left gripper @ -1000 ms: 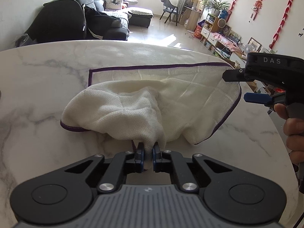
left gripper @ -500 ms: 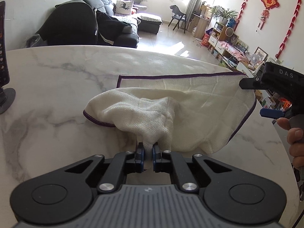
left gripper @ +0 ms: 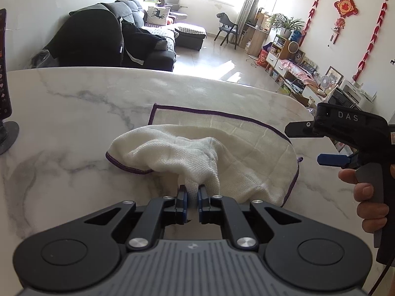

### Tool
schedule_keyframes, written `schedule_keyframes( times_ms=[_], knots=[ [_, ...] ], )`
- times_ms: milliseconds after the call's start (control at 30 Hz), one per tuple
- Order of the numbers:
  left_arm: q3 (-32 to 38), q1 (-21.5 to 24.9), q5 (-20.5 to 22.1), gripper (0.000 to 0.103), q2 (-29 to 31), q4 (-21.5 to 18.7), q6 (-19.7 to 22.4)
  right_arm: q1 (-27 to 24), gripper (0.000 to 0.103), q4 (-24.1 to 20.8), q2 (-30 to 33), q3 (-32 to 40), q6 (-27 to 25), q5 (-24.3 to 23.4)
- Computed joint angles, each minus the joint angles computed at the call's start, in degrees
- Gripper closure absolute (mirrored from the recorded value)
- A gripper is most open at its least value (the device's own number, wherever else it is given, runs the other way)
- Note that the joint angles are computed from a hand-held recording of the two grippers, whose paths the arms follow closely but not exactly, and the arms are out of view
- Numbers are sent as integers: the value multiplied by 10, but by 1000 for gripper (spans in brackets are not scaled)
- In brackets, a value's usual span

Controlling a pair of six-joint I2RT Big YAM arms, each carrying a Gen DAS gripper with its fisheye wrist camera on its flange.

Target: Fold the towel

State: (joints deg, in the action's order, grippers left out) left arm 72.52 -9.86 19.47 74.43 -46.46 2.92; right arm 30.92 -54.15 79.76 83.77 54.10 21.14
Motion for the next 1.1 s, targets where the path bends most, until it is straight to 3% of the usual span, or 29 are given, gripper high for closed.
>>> schedule_keyframes(
  times_ms=[133, 333, 400, 767, 967, 1100],
  knots=[
    [-3, -1, -6, 95, -4, 3, -7, 6, 1, 1, 0, 0, -5, -2],
    [0, -3, -12, 95, -1, 11, -14, 16, 17, -3, 1, 4, -26, -20],
    [4, -2, -13, 95, 1, 15, -16, 19, 24, -1, 2, 5, -43, -31],
    [16, 6, -29, 95, 13, 22, -34, 41, 32, 14, 13, 13, -155, -104],
    [17, 9, -31, 95, 13, 26, -38, 48, 35, -10, 31, 26, -203, -121],
    [17, 11, -31, 95, 12, 26, -37, 52, 44, -30, 45, 34, -224, -114]
  ],
)
